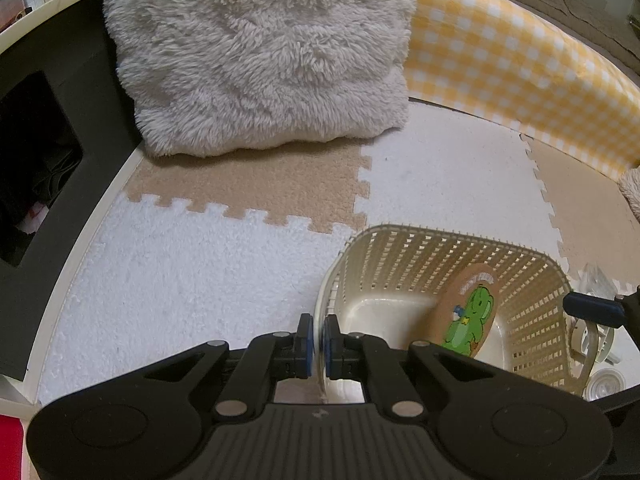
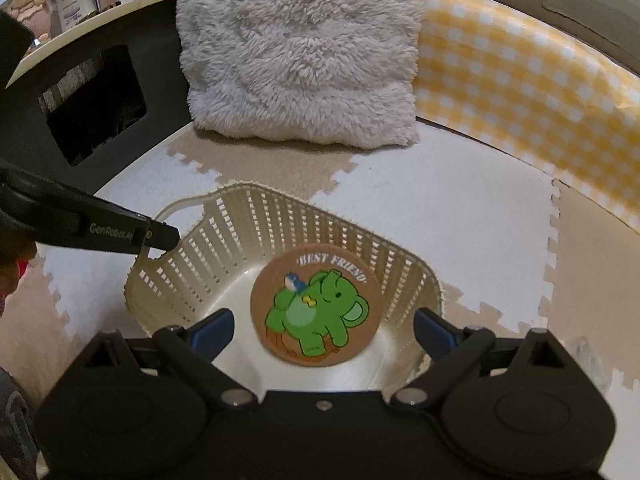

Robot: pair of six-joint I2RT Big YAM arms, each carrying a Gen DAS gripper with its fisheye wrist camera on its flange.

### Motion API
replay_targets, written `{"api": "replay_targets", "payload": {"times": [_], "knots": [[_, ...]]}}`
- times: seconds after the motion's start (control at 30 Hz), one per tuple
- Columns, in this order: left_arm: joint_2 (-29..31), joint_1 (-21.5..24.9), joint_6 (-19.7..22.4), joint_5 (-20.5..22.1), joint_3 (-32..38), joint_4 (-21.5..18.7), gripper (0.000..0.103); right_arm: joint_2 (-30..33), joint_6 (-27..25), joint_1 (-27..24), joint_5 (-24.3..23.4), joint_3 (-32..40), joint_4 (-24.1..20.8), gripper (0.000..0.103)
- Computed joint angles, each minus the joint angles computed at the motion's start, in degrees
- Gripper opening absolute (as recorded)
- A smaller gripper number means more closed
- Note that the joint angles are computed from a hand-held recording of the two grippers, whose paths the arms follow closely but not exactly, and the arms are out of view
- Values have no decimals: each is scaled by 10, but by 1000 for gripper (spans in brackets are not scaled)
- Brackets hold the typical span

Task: Organize rigid objects
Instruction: 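Carry the cork coaster with the right tool and lower it into the basket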

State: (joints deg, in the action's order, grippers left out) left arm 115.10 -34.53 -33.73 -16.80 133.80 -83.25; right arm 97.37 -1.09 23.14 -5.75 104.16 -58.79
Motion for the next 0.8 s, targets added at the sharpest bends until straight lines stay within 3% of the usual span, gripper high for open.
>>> {"api": "replay_targets", "payload": {"times": [0.23,0.43,0.57,0.8], "knots": [[0,0,-1,0,-1,0,6,-6,9,-2,-5,-6,7,94],[-1,-1,0,0,-1,0,6,7,14,-10,-14,10,15,58],[-2,0,-2,1,-4,1,6,24,28,-15,-20,28,13,47],[-2,1,-2,4,-3,1,6,28,34,-11,-34,31,3,46]]}}
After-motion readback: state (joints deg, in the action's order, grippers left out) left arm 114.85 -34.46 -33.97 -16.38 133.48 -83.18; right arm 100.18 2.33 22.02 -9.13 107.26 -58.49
